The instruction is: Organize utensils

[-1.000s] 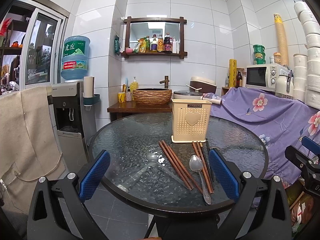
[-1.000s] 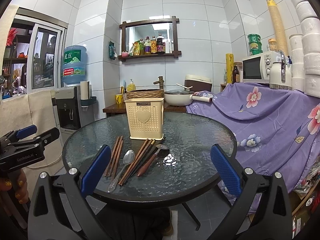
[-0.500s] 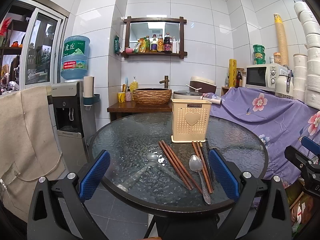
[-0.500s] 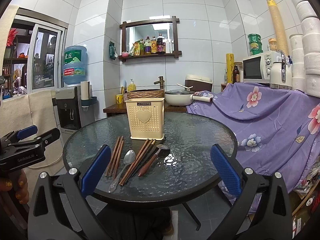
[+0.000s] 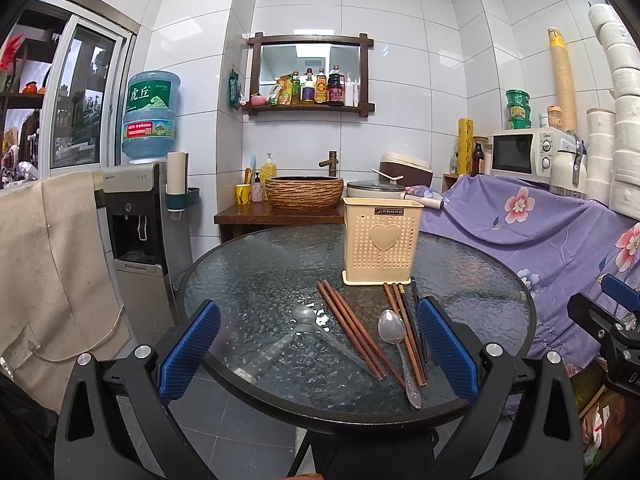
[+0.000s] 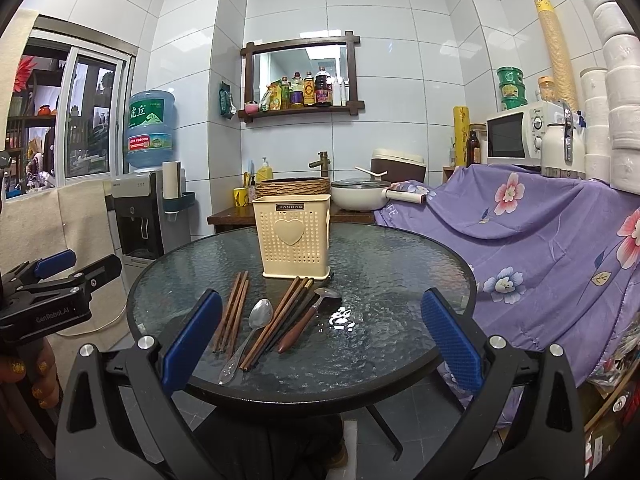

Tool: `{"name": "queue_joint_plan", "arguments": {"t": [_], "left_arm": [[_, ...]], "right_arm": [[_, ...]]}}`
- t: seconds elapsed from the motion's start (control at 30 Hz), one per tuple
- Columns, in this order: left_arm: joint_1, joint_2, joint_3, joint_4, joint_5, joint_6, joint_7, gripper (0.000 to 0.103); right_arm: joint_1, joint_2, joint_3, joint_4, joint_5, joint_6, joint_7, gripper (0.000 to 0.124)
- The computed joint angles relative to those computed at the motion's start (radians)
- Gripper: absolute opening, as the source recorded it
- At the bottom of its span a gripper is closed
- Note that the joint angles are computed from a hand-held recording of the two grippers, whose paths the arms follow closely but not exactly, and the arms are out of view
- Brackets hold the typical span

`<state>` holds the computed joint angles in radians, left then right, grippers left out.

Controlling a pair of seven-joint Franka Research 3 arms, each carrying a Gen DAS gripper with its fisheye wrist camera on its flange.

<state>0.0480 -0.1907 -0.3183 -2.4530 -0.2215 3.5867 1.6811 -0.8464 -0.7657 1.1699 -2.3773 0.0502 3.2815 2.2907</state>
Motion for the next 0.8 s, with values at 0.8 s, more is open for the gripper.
{"name": "queue_joint_plan", "arguments": {"t": [0.8], "left_arm": [[0.11,0.046,-0.104,0.099,-0.066,-0.165,0.067,0.097]], "right_arm": [[-0.041,0.1,0.039,0.072,-0.048,-0.078,-0.03,0.098]]}}
